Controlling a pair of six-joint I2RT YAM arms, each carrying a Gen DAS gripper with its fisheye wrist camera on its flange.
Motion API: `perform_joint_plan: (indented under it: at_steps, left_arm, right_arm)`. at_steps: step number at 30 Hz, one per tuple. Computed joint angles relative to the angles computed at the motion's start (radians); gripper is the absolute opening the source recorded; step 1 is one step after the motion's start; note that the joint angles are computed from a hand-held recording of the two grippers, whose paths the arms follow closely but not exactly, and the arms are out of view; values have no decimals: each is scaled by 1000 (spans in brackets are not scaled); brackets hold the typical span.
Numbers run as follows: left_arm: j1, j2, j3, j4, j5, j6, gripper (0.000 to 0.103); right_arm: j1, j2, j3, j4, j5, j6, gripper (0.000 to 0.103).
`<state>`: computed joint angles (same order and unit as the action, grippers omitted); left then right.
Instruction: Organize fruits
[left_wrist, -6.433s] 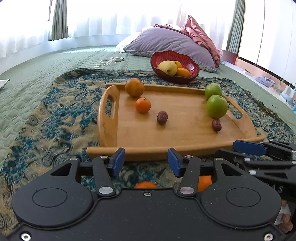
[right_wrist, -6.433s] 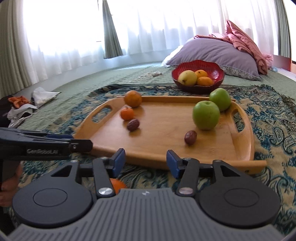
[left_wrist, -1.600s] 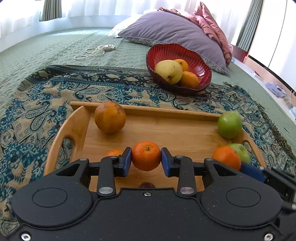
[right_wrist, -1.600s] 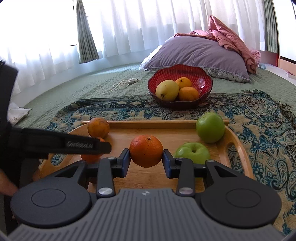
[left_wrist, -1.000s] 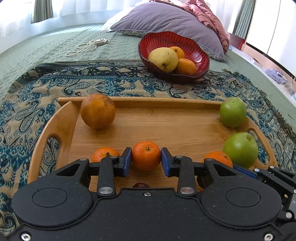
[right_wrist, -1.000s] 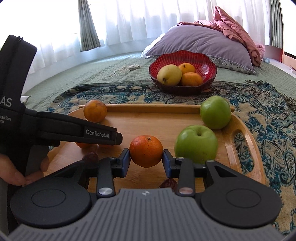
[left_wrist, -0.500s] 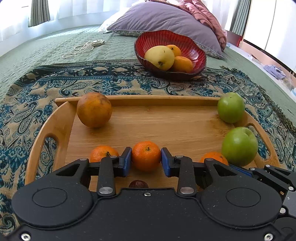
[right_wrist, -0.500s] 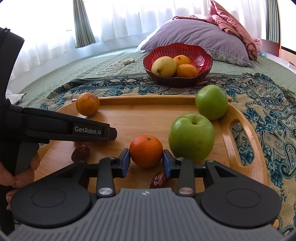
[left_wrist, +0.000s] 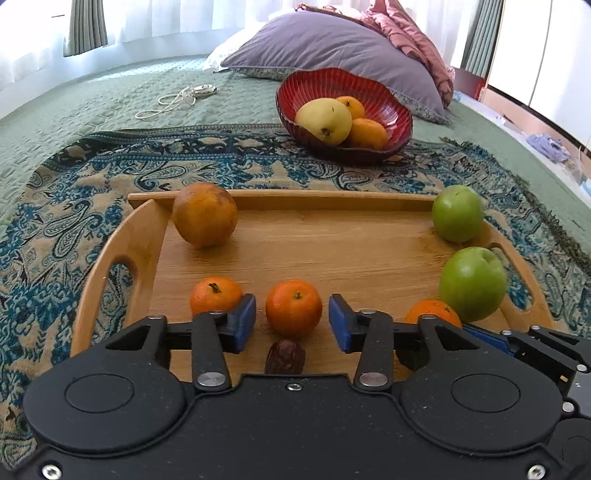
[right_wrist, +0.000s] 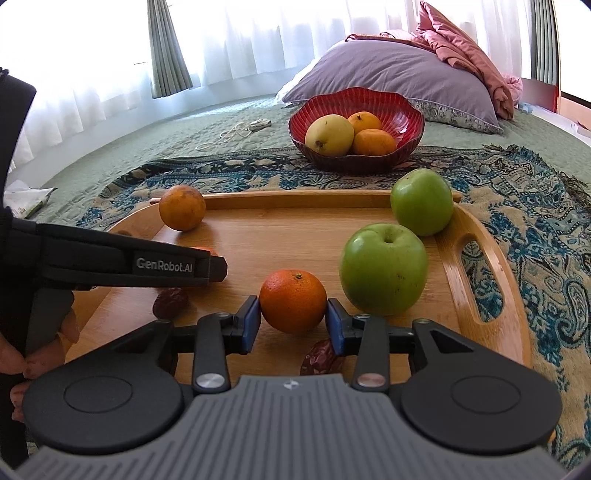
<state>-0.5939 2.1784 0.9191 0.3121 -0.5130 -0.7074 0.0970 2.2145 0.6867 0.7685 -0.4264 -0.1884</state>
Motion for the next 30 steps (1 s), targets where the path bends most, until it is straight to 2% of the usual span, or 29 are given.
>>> perform_joint_plan:
  at_steps: [2, 4, 5, 7, 10, 19, 30]
  left_arm:
    - [-11, -23, -25, 8, -9, -5, 45]
    - [-28, -46, -51, 11, -35, -16, 53]
    - [-40, -60, -66, 13, -55, -22, 56]
    - [-60, -89, -100, 22, -89, -38, 66]
    - [-93, -140, -161, 31, -132, -75, 72]
    - [-248, -285, -286, -59, -284, -218, 85]
    - [-449, -317, -286, -294, -409, -472, 89]
  right_arm:
    - [-11, -11, -11, -2, -22, 1, 50]
    - [-20, -22, -30, 9, -33, 5, 52]
    - [-27, -29, -42, 20, -43, 7, 57]
    - [-42, -46, -71, 48, -68, 6, 61]
    - [-70, -86, -115, 75, -112, -5, 65]
    - [-163, -219, -252, 131, -198, -68, 76]
    - [-282, -321, -430, 240, -273, -185, 86]
